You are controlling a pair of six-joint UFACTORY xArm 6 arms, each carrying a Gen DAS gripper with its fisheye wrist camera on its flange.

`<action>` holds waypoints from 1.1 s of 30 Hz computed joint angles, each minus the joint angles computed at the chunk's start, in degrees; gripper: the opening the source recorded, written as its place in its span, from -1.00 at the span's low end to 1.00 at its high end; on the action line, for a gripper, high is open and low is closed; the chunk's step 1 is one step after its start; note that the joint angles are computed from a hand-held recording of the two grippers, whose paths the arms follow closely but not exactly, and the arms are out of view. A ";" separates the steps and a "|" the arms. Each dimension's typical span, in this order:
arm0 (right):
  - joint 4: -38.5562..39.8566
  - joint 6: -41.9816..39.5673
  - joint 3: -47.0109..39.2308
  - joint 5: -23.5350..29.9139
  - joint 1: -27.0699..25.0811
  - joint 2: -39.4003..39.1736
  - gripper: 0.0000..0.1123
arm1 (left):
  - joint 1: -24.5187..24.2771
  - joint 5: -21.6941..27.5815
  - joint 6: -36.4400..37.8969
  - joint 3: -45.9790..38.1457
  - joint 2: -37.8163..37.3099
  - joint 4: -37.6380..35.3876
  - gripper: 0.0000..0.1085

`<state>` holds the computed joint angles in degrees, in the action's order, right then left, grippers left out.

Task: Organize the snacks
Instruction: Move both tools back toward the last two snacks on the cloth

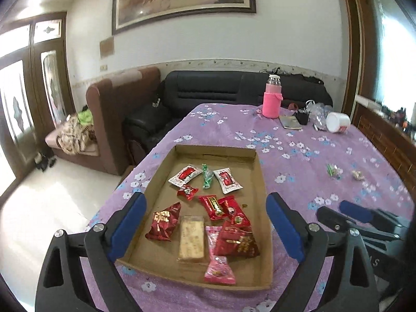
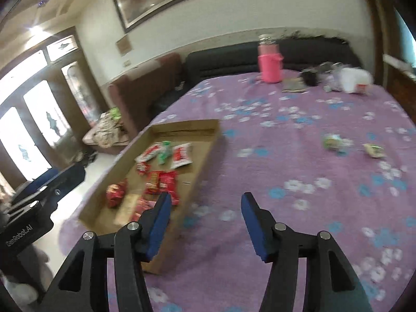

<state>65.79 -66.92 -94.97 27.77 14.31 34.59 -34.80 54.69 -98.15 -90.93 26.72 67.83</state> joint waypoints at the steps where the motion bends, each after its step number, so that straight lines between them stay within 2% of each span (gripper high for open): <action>1: 0.79 -0.91 1.12 -1.04 -0.16 -0.74 0.07 | -0.40 0.96 0.76 -1.39 0.89 -0.51 0.73; 4: 3.50 -3.72 3.67 -3.92 -0.58 -2.58 0.19 | -1.78 3.93 2.96 -5.75 3.63 -2.62 0.74; 7: 5.31 -6.28 5.21 -6.34 -0.67 -3.67 0.21 | -2.16 3.37 4.00 -6.98 4.48 -4.01 0.74; 11: 6.17 -8.05 6.96 -6.32 -1.03 -4.93 0.21 | -2.61 3.26 5.46 -8.59 5.65 -5.69 0.74; 33: 1.37 -6.26 10.09 -8.77 1.71 -5.88 0.24 | -1.60 -0.35 4.53 -4.68 3.96 -8.65 0.74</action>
<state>67.16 -73.18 -84.88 19.00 16.02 28.70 -36.40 54.34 -93.62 -95.62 30.69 59.17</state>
